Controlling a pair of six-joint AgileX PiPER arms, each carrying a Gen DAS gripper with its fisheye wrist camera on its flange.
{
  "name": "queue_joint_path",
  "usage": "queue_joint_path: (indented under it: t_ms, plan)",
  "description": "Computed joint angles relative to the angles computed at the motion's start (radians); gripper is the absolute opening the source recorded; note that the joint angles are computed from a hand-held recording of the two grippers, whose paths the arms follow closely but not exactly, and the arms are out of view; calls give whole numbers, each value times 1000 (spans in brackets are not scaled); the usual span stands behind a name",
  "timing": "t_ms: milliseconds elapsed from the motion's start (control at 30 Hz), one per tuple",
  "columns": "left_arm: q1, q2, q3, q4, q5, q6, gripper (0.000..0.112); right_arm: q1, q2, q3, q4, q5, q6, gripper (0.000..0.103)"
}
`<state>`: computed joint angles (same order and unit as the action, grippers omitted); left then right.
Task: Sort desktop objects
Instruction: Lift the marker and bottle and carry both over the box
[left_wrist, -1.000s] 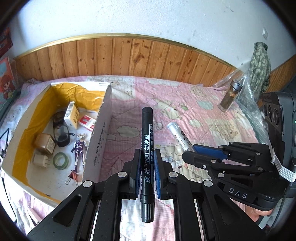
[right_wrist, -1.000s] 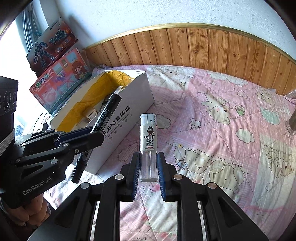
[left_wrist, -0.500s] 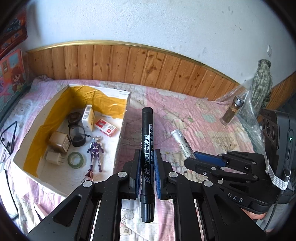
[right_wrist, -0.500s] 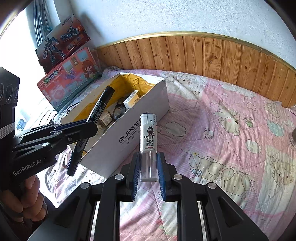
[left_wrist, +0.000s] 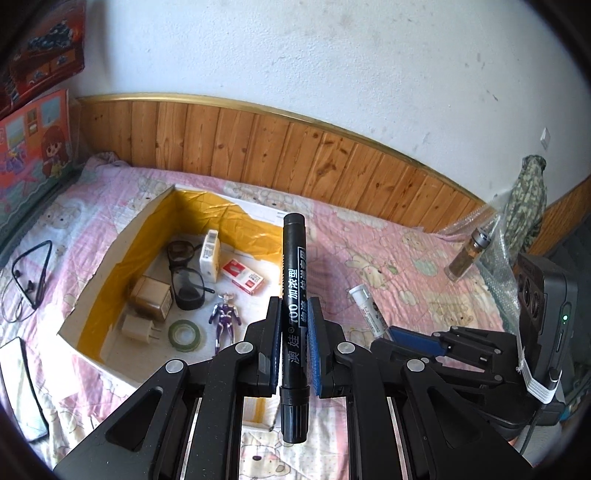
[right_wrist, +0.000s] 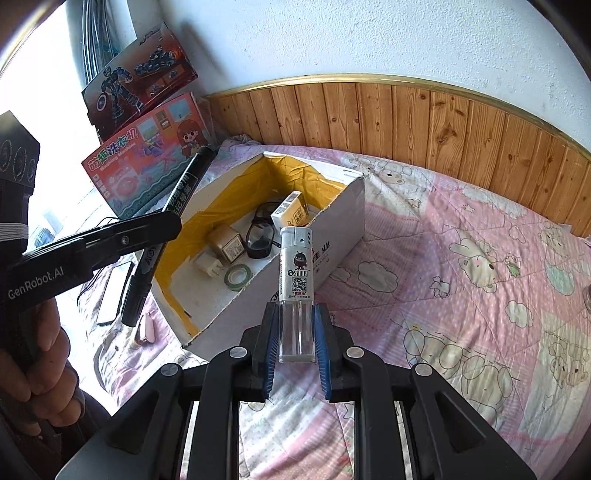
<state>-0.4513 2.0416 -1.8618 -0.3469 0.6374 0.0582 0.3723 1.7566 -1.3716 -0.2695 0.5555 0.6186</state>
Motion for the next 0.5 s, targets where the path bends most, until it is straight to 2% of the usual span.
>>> queue_joint_path:
  t_ms: [267, 500]
  plan:
    - [67, 6, 8, -93, 5, 75, 13, 18, 50, -70, -11, 23, 12, 20]
    - [117, 58, -64, -138, 41, 88, 13, 43, 140, -211, -17, 83, -2, 20]
